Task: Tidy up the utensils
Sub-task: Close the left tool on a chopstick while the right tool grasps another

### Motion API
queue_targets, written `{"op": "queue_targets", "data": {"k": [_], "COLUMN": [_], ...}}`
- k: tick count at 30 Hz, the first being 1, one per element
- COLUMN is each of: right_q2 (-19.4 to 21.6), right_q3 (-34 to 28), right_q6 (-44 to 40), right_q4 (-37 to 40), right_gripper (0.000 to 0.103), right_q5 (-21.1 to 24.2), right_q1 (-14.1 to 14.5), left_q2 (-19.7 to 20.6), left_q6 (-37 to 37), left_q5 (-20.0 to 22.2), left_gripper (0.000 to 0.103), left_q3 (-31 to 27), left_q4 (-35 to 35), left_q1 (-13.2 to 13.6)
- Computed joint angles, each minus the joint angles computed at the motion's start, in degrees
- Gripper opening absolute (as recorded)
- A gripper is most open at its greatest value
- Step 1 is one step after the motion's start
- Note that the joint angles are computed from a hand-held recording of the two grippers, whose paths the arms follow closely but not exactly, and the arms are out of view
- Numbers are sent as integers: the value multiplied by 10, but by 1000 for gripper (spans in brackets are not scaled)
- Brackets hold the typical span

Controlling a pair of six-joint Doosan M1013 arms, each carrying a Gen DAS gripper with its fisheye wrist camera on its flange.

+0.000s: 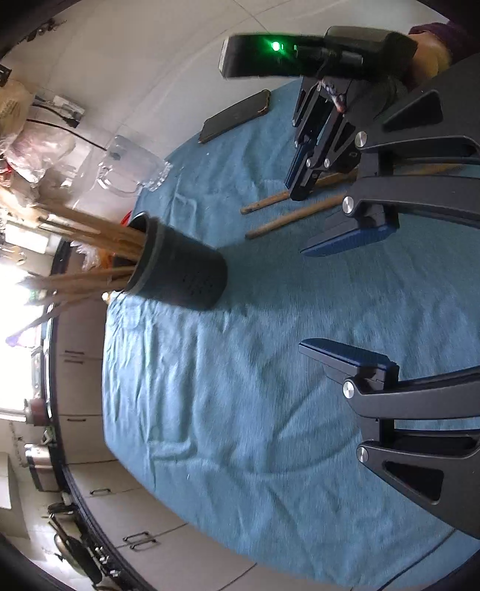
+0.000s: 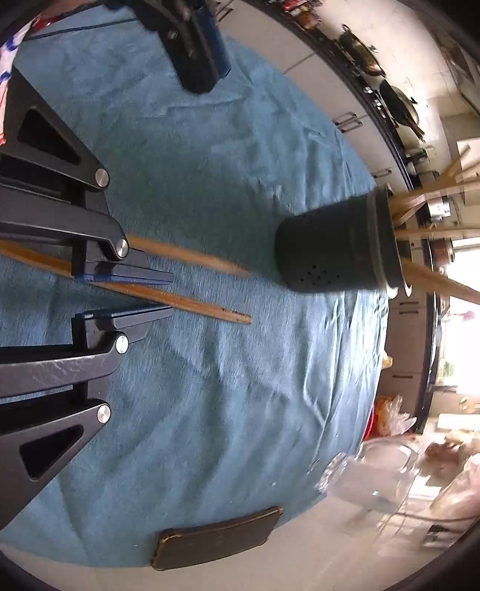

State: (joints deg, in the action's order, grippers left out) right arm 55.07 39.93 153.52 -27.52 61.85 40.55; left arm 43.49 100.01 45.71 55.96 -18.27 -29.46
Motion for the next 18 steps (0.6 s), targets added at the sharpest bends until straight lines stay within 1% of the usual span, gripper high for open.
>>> {"op": "queue_targets", "data": {"k": [6, 10, 11, 12, 13, 14, 15, 16, 18], "right_q2": [-52, -78, -83, -86, -88, -89, -89, -89, -89], "right_q3": [100, 150, 158, 165, 168, 171, 172, 172, 172], "right_q6": [70, 111, 119, 126, 130, 133, 134, 135, 133], "right_q4": [-19, -22, -22, -23, -25, -27, -28, -28, -24], "right_gripper": [10, 10, 10, 10, 10, 10, 10, 9, 9], "right_q5": [-45, -78, -86, -93, -96, -98, -99, -99, -103], "right_q1": [1, 1, 1, 1, 1, 2, 2, 2, 2], "left_q2": [32, 56, 60, 61, 60, 61, 62, 65, 65], "left_q6": [8, 4, 2, -2, -6, -10, -16, -16, -17], "left_q5": [50, 79, 83, 77, 65, 66, 65, 76, 85], "left_gripper": [45, 45, 45, 43, 39, 26, 10, 10, 7], "left_q3": [-46, -80, -85, -86, -83, -84, -86, -92, -94], "left_q4": [-3, 19, 26, 38, 59, 69, 80, 74, 64], "left_q1": [-19, -35, -38, -41, -47, -49, -51, -49, -46]}}
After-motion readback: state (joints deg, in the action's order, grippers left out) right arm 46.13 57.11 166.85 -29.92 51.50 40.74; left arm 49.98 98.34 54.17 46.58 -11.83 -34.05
